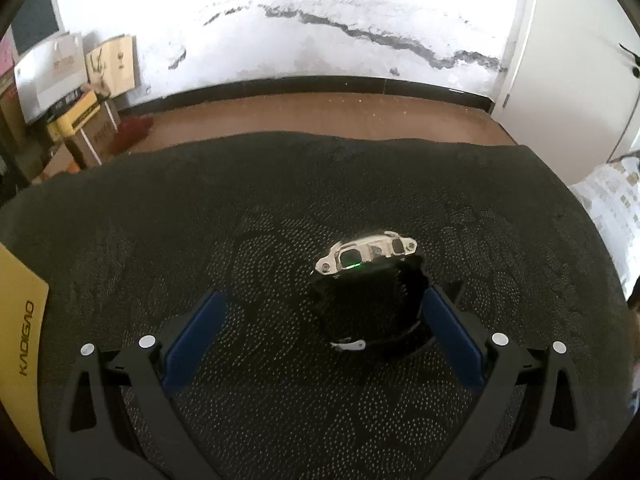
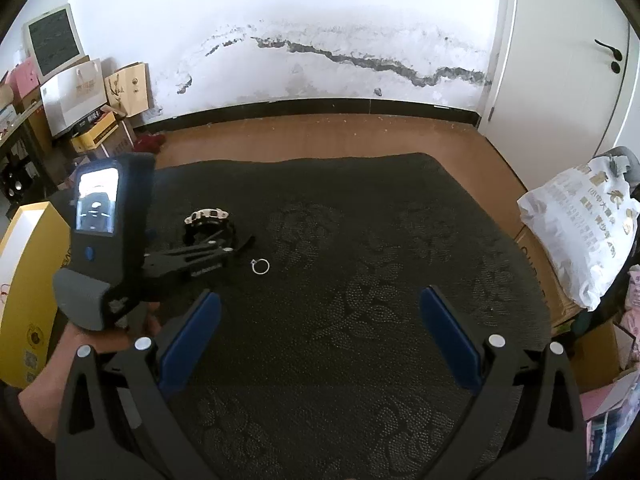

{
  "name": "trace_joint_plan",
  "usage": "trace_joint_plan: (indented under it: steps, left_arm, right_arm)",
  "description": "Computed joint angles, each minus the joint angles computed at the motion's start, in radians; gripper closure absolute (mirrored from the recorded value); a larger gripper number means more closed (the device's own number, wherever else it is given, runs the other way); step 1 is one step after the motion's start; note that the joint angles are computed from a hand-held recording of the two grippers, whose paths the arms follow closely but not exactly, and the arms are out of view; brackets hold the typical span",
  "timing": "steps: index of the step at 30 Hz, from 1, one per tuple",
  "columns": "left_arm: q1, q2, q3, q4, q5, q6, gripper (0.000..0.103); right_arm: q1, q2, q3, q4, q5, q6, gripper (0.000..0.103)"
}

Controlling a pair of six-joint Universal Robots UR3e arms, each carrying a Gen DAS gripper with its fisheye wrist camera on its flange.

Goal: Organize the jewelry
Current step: 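Lower the left gripper onto the silver wristwatch and close it, then grasp the silver ring with the right gripper while the left gripper lifts the watch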

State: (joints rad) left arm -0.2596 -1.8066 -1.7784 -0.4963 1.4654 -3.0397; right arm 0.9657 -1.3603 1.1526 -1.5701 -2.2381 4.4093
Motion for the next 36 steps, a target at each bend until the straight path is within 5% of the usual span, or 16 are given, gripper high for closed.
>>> trace_joint_plan:
  steps: [14,18,20,22,23,31,36]
  left_arm:
    - [0.044,-0.057,0.009,0.008,-0.012,0.017,0.008]
    - [0.014,-0.069,0.008,0.057,0.053,0.014,0.037]
    - [0.004,-0.064,0.024,0.036,0.064,0.028,0.077]
    - [0.016,-0.054,0.022,0.018,0.058,0.023,0.081]
    - [0.023,-0.045,0.011,0.024,0.063,0.016,0.095]
    - [0.167,0.264,-0.090,-0.216,-0.040,0.136,0.097]
    - [0.358,0.595,-0.154,-0.519,-0.192,0.283,0.097]
  right_arm:
    - [-0.039,0.030,-0.004,-0.053,0.024,-0.046,0.007]
    - [-0.058,0.019,0.016,-0.071,0.036,-0.065,0.007]
    - [-0.069,0.003,0.045,-0.092,0.044,-0.069,0.007]
    - [-0.088,-0.015,0.083,-0.127,0.060,-0.086,0.007]
    - [-0.095,-0.018,0.095,-0.140,0.067,-0.092,0.007]
    - [-0.175,0.027,0.233,-0.391,0.163,-0.287,0.007]
    - [-0.252,0.063,0.344,-0.589,0.290,-0.405,0.007]
